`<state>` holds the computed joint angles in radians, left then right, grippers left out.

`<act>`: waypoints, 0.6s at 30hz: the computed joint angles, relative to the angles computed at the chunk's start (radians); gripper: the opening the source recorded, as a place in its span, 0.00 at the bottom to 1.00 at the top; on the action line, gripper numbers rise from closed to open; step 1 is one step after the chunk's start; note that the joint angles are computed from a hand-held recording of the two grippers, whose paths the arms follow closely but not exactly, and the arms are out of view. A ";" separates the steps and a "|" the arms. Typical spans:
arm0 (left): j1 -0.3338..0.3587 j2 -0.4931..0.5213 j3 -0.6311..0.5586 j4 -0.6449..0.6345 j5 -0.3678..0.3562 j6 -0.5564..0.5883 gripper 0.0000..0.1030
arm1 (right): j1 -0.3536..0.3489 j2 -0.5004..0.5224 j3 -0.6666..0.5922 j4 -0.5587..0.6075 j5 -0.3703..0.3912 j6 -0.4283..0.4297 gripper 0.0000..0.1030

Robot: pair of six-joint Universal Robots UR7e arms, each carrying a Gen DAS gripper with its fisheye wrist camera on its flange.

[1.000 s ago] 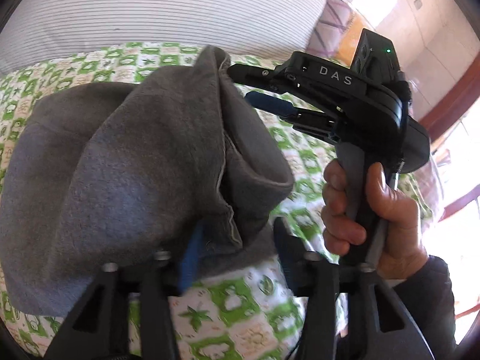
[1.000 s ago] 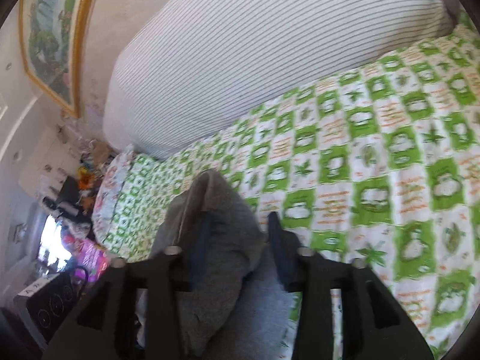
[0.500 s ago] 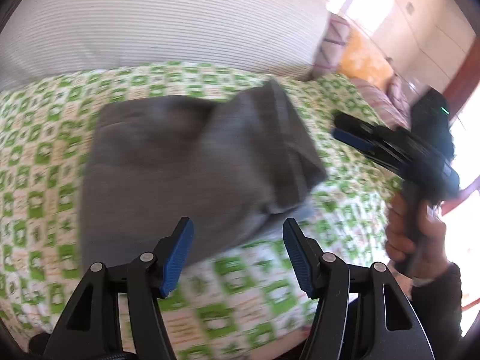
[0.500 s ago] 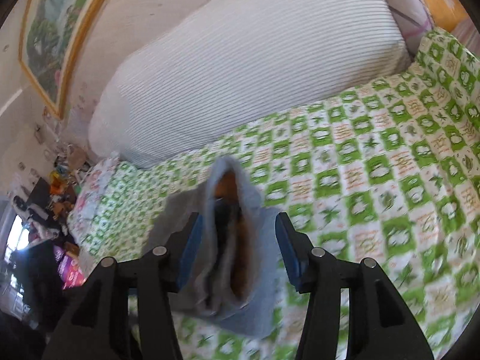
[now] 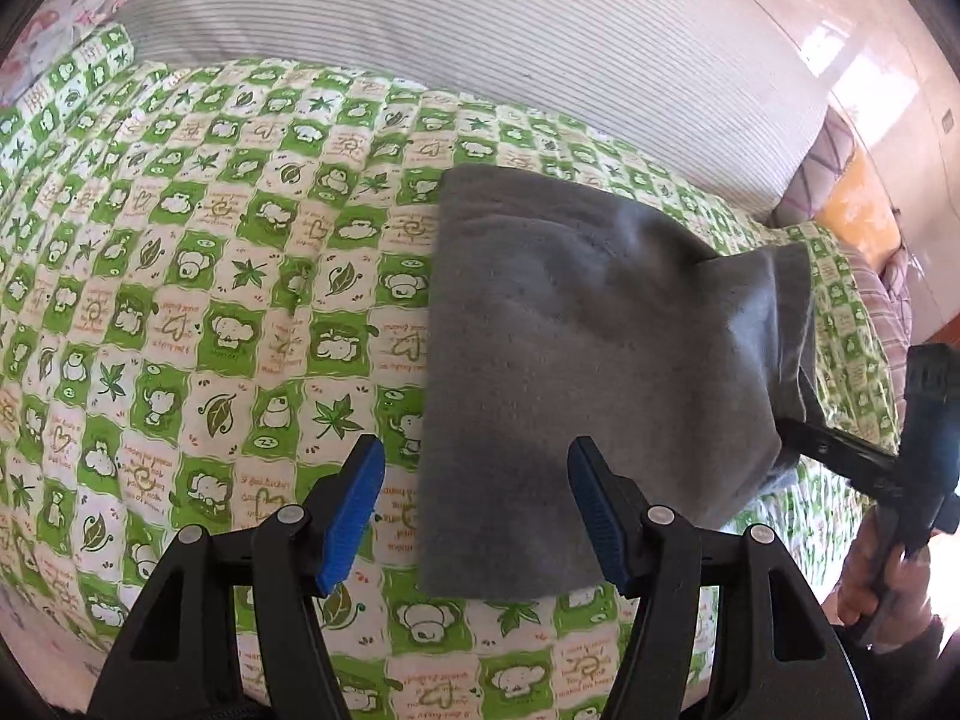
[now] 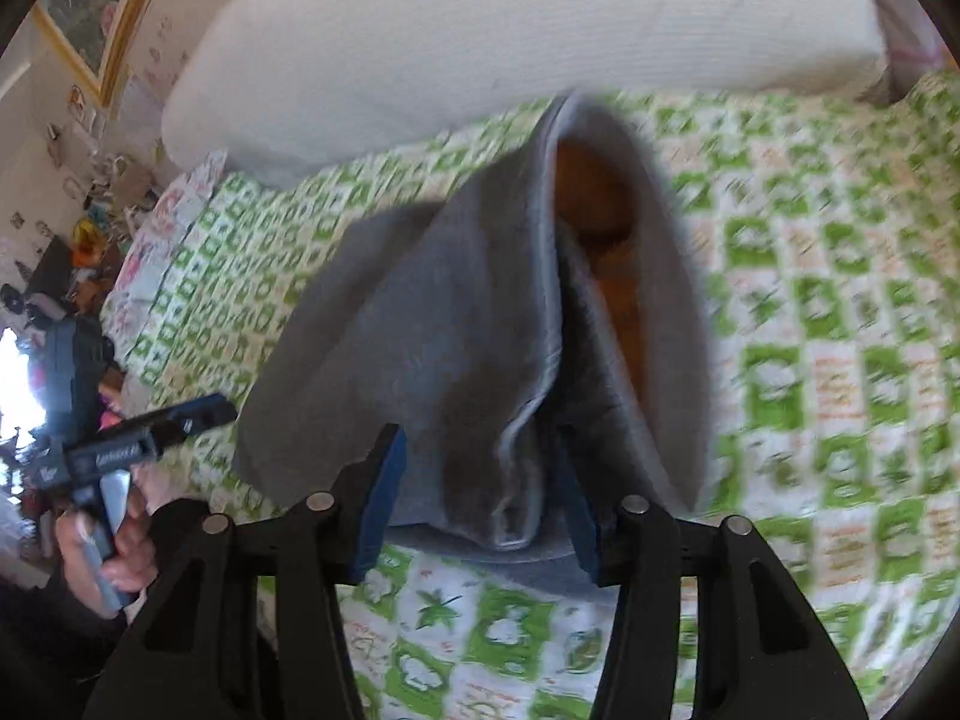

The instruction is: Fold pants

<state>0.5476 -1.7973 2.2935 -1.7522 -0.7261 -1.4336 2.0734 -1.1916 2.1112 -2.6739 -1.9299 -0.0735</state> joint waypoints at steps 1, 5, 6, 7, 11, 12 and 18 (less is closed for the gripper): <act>0.002 0.002 0.001 -0.009 0.000 0.004 0.62 | 0.008 0.005 -0.002 0.005 -0.030 -0.005 0.06; 0.012 0.035 -0.009 -0.072 0.007 0.086 0.62 | 0.013 -0.077 0.031 -0.060 0.022 -0.016 0.06; 0.013 0.043 -0.013 -0.075 0.009 0.101 0.63 | 0.015 -0.107 0.038 -0.066 0.032 -0.018 0.05; 0.016 0.056 -0.017 -0.085 0.009 0.121 0.64 | 0.016 -0.131 0.045 -0.068 0.037 -0.024 0.04; 0.046 0.110 -0.014 -0.157 -0.022 0.198 0.67 | 0.004 -0.195 0.068 -0.004 -0.028 -0.015 0.04; 0.055 0.123 -0.012 -0.166 -0.030 0.204 0.70 | -0.008 -0.192 0.067 0.022 -0.037 0.002 0.05; 0.073 0.131 -0.020 -0.125 -0.050 0.213 0.72 | -0.036 -0.142 0.049 0.136 -0.117 0.095 0.31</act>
<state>0.6207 -1.6666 2.2735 -1.8776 -0.7764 -1.2206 2.0369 -1.3333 2.1599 -2.5380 -2.0467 0.0217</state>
